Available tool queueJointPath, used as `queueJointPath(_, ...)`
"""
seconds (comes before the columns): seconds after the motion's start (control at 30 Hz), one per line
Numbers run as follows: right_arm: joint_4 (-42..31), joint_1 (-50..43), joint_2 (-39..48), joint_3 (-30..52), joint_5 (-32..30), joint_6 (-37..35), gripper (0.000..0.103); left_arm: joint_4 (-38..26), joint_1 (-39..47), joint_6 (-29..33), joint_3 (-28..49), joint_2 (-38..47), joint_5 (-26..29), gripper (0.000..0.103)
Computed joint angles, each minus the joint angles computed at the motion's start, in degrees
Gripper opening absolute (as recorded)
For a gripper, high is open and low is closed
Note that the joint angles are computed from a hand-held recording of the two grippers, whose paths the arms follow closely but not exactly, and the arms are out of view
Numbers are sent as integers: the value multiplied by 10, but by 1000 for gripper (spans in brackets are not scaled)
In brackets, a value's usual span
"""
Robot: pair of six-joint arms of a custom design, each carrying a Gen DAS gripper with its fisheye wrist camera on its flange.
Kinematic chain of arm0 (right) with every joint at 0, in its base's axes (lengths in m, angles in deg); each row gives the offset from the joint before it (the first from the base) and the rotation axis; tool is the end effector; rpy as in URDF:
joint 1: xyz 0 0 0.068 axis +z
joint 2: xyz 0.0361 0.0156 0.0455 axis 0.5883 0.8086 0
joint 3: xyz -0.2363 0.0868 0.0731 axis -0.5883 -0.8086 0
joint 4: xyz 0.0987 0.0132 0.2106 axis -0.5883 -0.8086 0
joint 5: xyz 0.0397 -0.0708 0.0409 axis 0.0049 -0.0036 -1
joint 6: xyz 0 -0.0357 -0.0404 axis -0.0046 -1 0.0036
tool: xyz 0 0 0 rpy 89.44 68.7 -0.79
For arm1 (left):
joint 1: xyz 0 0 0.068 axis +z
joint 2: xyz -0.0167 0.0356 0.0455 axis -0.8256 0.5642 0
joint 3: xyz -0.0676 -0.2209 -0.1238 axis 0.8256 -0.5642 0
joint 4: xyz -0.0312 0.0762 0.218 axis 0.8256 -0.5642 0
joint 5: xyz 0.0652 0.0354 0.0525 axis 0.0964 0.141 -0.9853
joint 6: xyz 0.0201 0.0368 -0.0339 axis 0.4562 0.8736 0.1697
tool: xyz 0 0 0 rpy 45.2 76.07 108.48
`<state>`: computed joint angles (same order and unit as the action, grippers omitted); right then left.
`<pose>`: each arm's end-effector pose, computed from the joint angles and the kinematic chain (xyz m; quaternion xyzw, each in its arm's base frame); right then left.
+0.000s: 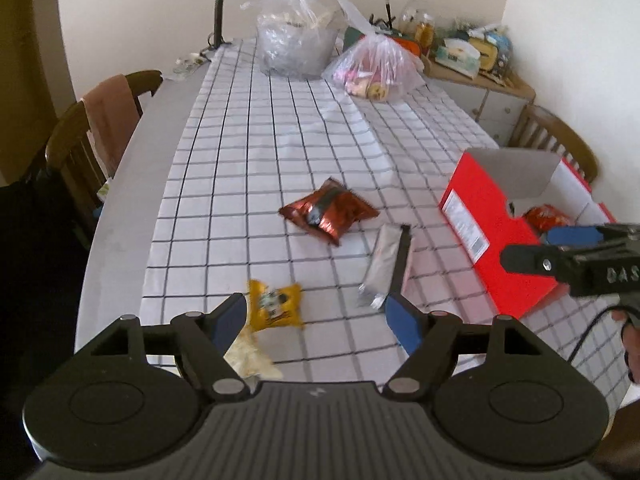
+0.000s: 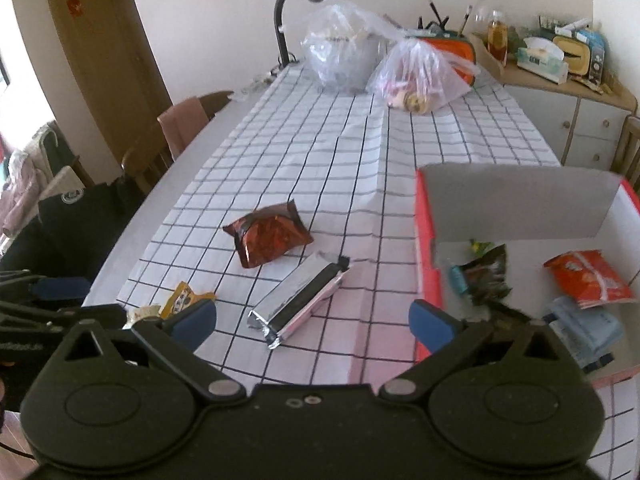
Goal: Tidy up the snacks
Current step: 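Withdraw both grippers from the box back toward the remaining snacks, then grasp the cream pouch with the left gripper while the right grasps the silver bar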
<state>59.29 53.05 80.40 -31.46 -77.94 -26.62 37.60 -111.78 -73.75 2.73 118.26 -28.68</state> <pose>0.2689 0.0971 0.1349 -0.2468 0.8949 0.2249 0.2959 0.1457 -0.1802 0.1359 -0.1105 0.9307 -0.0039 0.3487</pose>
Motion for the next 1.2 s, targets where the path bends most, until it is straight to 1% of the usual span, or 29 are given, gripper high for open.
queueJointPath(0.13, 15, 48, 35, 11, 44, 40, 103, 43, 18, 48, -69, -46, 28, 77)
queueJointPath(0.23, 25, 78, 66, 22, 76, 72, 103, 75, 40, 99, -114, -71, 55, 76)
queueJointPath(0.43, 42, 129, 129, 56, 140, 127, 103, 138, 113, 218, -171, -68, 120, 76)
queueJointPath(0.67, 29, 173, 226, 144, 214, 168, 102, 216, 167, 319, -181, 5, 174, 76)
queueJointPath(0.83, 5, 192, 286, 209, 248, 191, 100, 246, 190, 368, -174, 51, 205, 76)
queueJointPath(1.03, -22, 206, 337, 268, 281, 201, 97, 275, 220, 411, -168, 99, 225, 76)
queueJointPath(1.2, -32, 209, 358, 292, 285, 205, 88, 293, 242, 420, -164, 133, 245, 76)
